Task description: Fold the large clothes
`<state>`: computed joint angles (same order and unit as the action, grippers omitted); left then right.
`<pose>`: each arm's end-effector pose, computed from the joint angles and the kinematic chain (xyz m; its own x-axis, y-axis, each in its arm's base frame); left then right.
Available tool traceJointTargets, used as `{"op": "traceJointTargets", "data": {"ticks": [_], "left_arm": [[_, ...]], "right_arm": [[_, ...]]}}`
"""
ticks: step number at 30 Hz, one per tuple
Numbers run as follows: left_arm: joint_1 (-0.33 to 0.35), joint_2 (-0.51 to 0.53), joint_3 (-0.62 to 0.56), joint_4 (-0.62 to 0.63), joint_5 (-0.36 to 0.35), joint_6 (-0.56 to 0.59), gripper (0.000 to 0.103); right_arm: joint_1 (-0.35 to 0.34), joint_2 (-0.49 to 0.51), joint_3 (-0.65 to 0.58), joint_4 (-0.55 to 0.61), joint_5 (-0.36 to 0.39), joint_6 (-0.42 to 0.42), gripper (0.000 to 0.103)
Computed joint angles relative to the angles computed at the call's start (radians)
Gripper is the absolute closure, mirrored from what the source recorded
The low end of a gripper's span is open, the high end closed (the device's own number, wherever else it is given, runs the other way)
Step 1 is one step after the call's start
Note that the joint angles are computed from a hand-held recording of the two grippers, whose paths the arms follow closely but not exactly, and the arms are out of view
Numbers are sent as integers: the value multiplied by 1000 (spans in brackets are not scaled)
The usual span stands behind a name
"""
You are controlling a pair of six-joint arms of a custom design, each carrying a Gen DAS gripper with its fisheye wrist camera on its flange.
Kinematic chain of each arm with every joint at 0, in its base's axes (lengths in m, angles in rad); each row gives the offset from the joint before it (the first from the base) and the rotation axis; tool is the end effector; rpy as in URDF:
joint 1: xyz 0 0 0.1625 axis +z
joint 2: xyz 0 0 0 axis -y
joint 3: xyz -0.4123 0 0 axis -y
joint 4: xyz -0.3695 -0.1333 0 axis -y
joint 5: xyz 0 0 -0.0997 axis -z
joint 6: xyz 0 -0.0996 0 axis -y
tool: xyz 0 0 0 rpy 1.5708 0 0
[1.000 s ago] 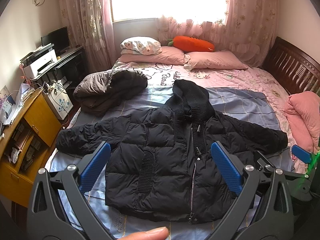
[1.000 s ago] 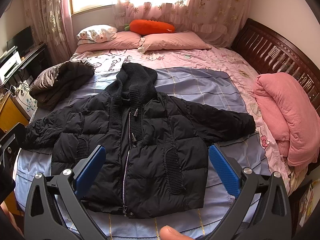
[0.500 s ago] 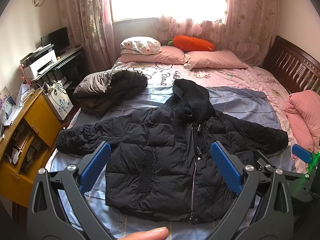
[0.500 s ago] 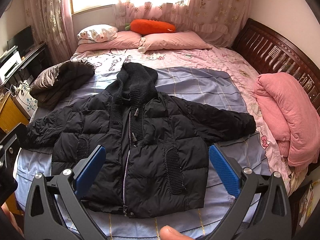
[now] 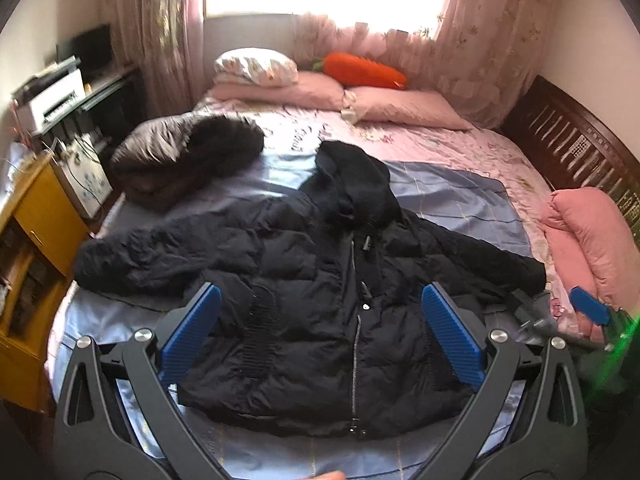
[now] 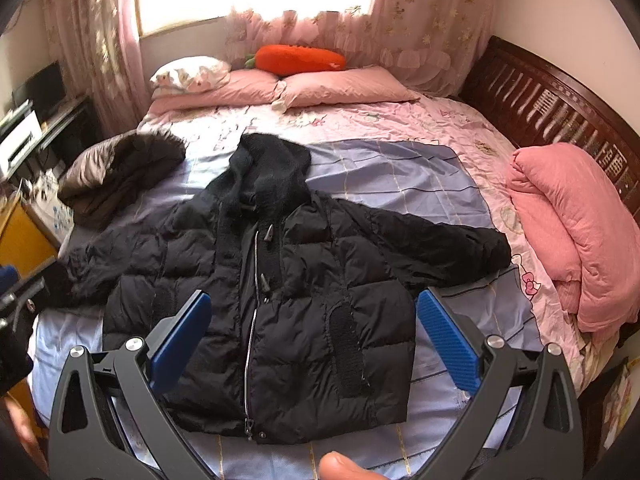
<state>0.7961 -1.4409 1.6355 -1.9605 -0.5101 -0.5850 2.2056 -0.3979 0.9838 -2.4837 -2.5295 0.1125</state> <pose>-0.2086 -0.5279 0.4715 -0.7685 -0.2032 -0.6067 0.3141 0.7063 -0.6344 0.5166 -0.6141 0.0958 -0.6777 -0.0426 0.7341 -0.4886 0.7722 -0.4062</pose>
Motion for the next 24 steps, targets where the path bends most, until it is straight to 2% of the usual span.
{"op": "traceJointTargets", "data": {"ticks": [4, 5, 6, 7, 9, 11, 12, 15, 17, 18, 20, 23, 24], "left_arm": [[33, 31, 15, -102, 36, 68, 2], [50, 40, 20, -143, 23, 79, 2], [70, 53, 21, -181, 8, 76, 2], [87, 67, 12, -195, -1, 58, 2], [133, 120, -28, -163, -7, -23, 2], [165, 207, -91, -141, 9, -4, 2], [183, 260, -127, -165, -4, 55, 2], [227, 408, -219, -262, -51, 231, 2], [246, 493, -272, -312, -78, 320, 2], [257, 540, -308, -331, -107, 360, 2], [274, 609, -365, -348, -155, 399, 2], [307, 711, -468, -326, -283, 442, 2], [319, 739, -490, -333, -323, 458, 2]], "right_arm": [[-43, -12, 10, -240, 30, -125, 1], [-59, -15, 4, -272, 37, -139, 1], [-99, -33, -4, -276, 81, -117, 1], [-135, -60, -1, -237, 146, -80, 1], [-239, -115, -20, -63, 318, 36, 1], [-316, -139, -26, 8, 377, 116, 1], [-362, -150, -13, -6, 373, 153, 1], [-464, -146, -26, 5, 265, 213, 1], [-518, -164, 3, -15, 278, 266, 1], [-567, -192, 43, -25, 337, 332, 1], [-634, -228, 110, -78, 446, 408, 1], [-710, -254, 186, -206, 595, 500, 1], [-722, -250, 186, -223, 616, 522, 1]]}}
